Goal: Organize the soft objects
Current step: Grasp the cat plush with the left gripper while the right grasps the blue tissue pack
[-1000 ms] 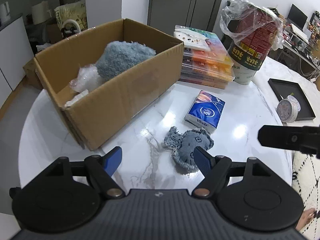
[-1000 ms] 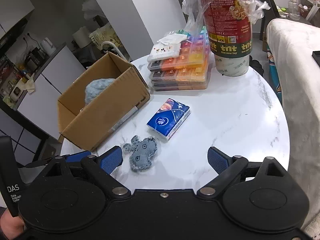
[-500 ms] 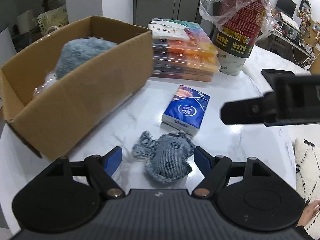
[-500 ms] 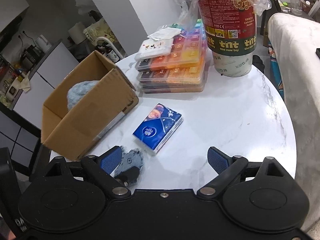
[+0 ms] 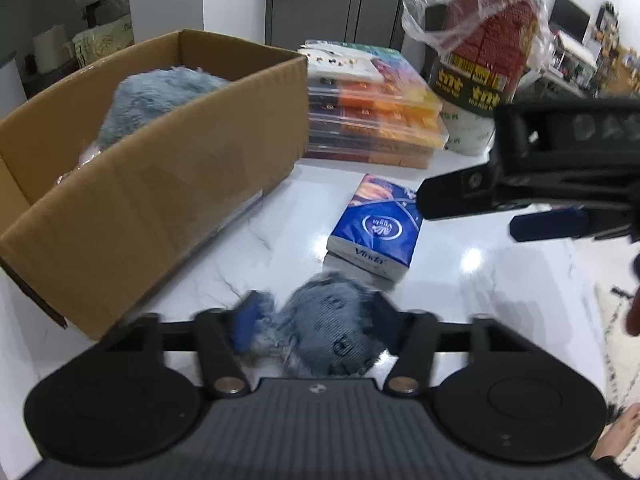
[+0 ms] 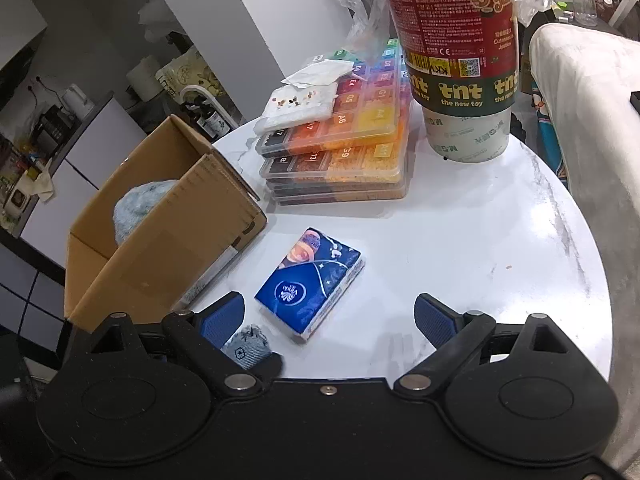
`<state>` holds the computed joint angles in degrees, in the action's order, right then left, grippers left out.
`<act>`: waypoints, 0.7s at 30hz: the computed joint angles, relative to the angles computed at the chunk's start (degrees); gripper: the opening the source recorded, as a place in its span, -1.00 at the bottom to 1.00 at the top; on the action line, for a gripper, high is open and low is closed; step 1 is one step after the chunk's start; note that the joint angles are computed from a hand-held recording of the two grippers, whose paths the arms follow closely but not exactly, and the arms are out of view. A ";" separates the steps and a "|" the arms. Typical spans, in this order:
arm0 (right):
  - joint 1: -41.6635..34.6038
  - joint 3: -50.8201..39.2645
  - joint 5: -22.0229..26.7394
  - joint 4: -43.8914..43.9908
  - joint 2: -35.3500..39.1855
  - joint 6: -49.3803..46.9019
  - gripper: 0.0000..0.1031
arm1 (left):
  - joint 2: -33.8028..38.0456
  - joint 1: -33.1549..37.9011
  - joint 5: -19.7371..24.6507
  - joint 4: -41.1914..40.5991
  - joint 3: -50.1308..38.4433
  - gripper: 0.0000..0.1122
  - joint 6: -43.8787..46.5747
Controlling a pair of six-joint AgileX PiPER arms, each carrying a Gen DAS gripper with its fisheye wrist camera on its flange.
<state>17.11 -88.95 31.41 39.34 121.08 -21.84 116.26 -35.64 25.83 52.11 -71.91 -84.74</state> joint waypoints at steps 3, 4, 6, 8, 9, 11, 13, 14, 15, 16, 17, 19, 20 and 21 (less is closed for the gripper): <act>0.60 -1.68 0.02 -0.90 1.32 1.22 0.78 | -1.87 0.31 -0.61 0.13 1.53 -0.40 0.57; 0.86 -2.30 0.05 -1.32 1.78 1.75 0.78 | -2.55 0.44 -1.01 0.24 2.18 -0.42 0.59; 1.29 -3.41 0.17 -1.93 2.59 2.80 0.78 | -3.83 0.84 -1.38 -1.28 3.11 -0.45 2.14; 1.86 -4.45 0.07 -2.54 3.39 3.85 0.78 | -4.79 1.35 -1.71 -2.74 3.84 -0.45 3.53; 2.22 -4.86 -0.04 -3.13 3.65 4.60 0.78 | -5.26 1.49 -1.82 -2.90 4.32 -0.46 3.76; 2.93 -5.82 -0.06 -4.48 4.25 6.04 0.78 | -6.13 1.74 -2.08 -2.75 5.28 -0.46 3.71; 3.72 -6.80 -0.04 -5.77 4.85 7.36 0.78 | -6.60 2.16 -2.10 -3.03 5.70 -0.47 3.85; 4.14 -7.31 0.00 -6.56 5.18 8.10 0.78 | -6.89 2.34 -1.98 -3.43 5.89 -0.47 4.08; 4.59 -7.75 -0.06 -7.62 5.49 8.95 0.78 | -7.46 2.52 -2.05 -3.53 6.57 -0.47 4.07; 5.10 -8.38 -0.23 -8.96 5.95 10.14 0.78 | -7.90 2.66 -2.10 -3.68 7.04 -0.47 4.29; 5.54 -8.80 -0.42 -10.23 6.26 11.35 0.78 | -8.16 2.81 -2.26 -3.30 7.49 -0.47 4.06; 6.30 -9.72 -0.79 -12.98 6.97 14.28 0.78 | -8.71 3.05 -1.98 -3.38 8.14 -0.47 4.13; 6.67 -10.11 -1.04 -14.47 7.28 15.98 0.78 | -9.02 3.34 -1.90 -4.16 8.46 -0.47 4.64; 7.08 -10.42 -1.43 -16.21 7.56 17.83 0.78 | -9.31 3.70 -1.80 -4.98 8.75 -0.47 5.08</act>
<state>24.18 -99.37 29.98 23.13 128.64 -4.01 106.95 -31.94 24.03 47.13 -63.16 -79.65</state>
